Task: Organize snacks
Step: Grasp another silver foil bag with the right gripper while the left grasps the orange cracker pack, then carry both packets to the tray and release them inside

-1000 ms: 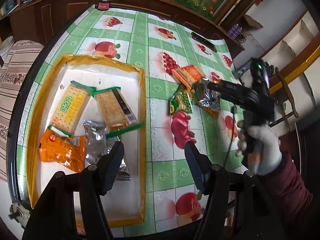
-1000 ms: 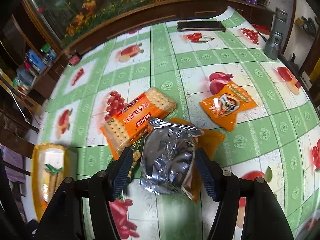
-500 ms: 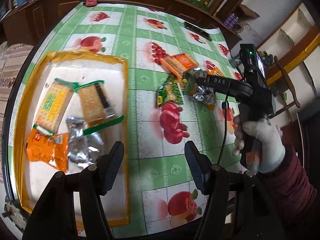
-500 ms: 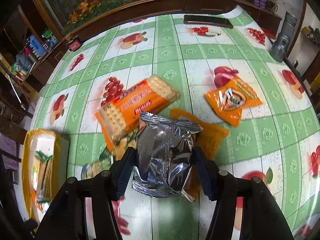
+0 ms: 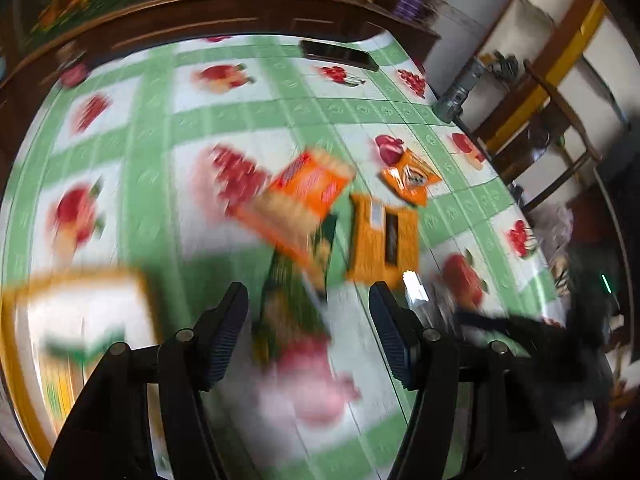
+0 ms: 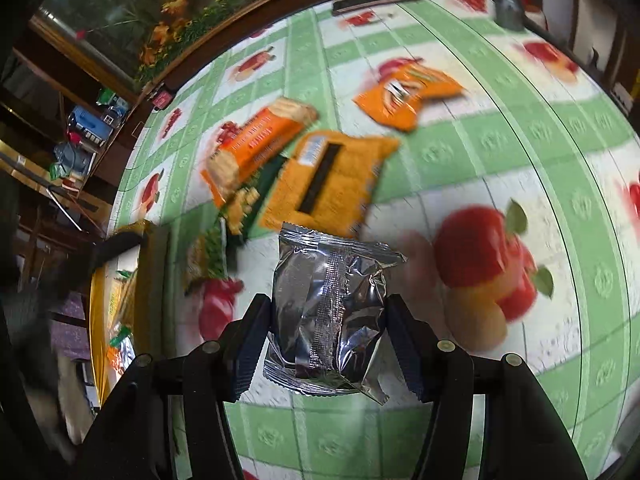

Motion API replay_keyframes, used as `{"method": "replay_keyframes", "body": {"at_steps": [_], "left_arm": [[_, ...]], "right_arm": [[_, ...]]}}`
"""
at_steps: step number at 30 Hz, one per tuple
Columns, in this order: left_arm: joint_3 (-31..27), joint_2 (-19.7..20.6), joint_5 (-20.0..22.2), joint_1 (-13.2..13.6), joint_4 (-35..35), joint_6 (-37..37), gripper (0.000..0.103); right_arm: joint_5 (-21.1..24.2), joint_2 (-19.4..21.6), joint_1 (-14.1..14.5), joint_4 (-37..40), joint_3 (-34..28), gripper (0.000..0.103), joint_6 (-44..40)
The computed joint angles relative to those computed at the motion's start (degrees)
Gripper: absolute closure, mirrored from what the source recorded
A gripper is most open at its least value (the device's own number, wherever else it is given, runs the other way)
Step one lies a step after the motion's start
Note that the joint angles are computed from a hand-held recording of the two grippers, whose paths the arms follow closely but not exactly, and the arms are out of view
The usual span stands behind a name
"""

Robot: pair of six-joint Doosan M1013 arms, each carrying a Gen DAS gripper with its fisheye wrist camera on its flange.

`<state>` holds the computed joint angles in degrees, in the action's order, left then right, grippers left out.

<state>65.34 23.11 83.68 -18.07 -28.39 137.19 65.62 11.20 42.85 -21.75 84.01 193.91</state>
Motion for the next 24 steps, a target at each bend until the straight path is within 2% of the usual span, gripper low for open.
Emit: {"method": "replay_keyframes", "body": {"at_steps": [4,7,8,10,12,15,19,22,23,24], "left_arm": [[-3.4,3.6,0.0,-3.1,1.9,-1.5,0.041],[-4.2,5.0,-0.5,-4.6,3.2,-1.6,0.041],[-4.1,5.2,-1.2,-5.1,4.0,-1.4,0.041],[-3.1,4.9,-4.1,-6.1,6.0,0.1,0.033],[-3.1,5.1,-4.9,-6.9,7.5,0.7,0.033],[-4.0,6.3,-3.6,-7.7,9.6,-0.1,0.033],[-1.3,4.8,-8.2,-8.5,11.6,2.3,0.03],[-0.4,4.3,-9.1,-8.7,11.7,3.8,0.03],[-0.3,4.2,-9.4,-8.6,11.7,3.8,0.031],[-0.3,4.2,-9.3,-8.6,11.6,3.6,0.038]], "right_arm": [[-1.1,-1.1,0.5,0.6,1.9,0.04,1.9],[0.9,-0.9,0.9,0.0,2.0,0.04,2.0],[1.2,-1.0,0.8,0.1,2.1,0.04,1.9],[1.5,-0.9,0.7,0.4,2.2,0.04,1.8],[1.4,-0.7,0.6,0.5,2.2,0.04,1.3],[1.8,0.0,0.5,0.4,1.4,0.038,-0.3],[3.2,1.3,0.3,0.3,-0.3,0.031,-2.6],[5.0,2.3,0.2,0.1,-1.6,0.03,-4.1],[5.4,2.6,0.3,0.0,-1.9,0.03,-4.3],[6.1,2.9,0.3,-0.1,-2.3,0.03,-4.6]]}}
